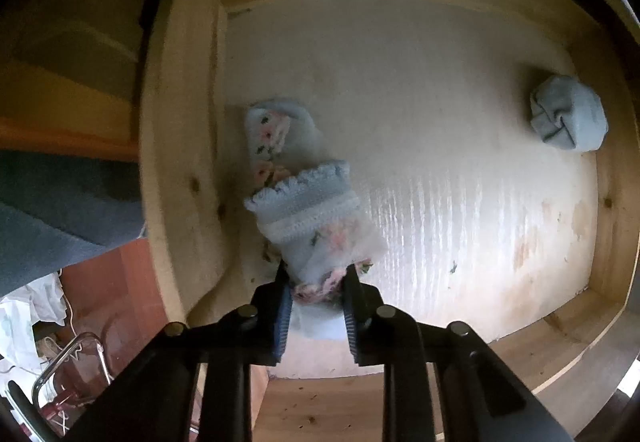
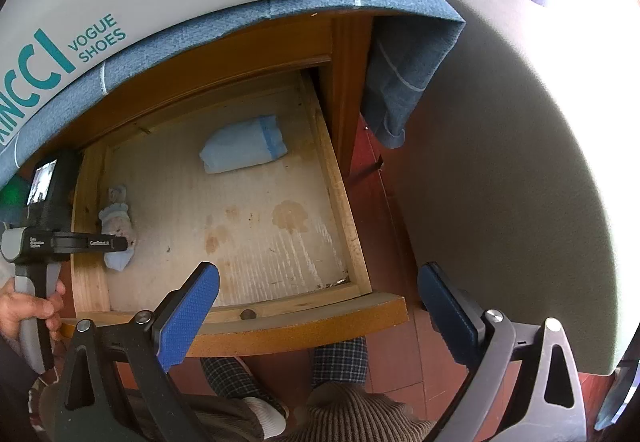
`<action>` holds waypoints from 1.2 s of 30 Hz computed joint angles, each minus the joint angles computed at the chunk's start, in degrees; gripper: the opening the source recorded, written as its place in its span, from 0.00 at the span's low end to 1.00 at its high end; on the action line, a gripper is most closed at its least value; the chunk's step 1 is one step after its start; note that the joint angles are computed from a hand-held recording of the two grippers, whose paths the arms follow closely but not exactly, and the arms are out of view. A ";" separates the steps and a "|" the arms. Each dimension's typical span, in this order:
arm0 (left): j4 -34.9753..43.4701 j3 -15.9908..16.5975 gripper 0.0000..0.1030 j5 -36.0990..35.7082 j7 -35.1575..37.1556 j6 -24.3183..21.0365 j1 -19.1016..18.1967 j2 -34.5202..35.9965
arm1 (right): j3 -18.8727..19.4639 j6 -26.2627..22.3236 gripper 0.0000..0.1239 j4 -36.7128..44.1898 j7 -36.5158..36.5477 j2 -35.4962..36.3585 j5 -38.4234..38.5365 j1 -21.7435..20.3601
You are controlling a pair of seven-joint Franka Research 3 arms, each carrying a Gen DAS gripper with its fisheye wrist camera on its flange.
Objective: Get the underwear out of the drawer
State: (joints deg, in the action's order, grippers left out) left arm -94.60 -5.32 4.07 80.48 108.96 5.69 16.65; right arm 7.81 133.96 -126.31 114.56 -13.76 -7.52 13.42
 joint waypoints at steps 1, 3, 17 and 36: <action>-0.86 0.05 0.21 -0.17 0.21 0.19 0.20 -0.76 | 0.03 -0.03 0.79 0.04 0.01 0.06 0.00 0.03; -2.16 0.14 0.21 -0.21 0.58 0.92 0.37 -2.05 | 0.02 -0.16 0.79 0.09 -0.04 0.04 -0.08 0.04; -12.02 0.48 0.21 -3.91 0.78 4.45 0.01 -11.32 | 0.07 -0.24 0.79 0.19 -0.39 0.07 -1.19 0.04; -21.96 2.52 0.21 -6.94 -2.44 9.31 -1.07 -24.58 | 0.64 -1.53 0.79 1.56 -6.19 1.69 -3.71 1.50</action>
State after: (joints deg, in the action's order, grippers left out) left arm -116.57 -2.81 -2.87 78.04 118.28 4.62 -7.93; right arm 8.45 132.43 -124.74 108.37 -12.07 -11.23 14.92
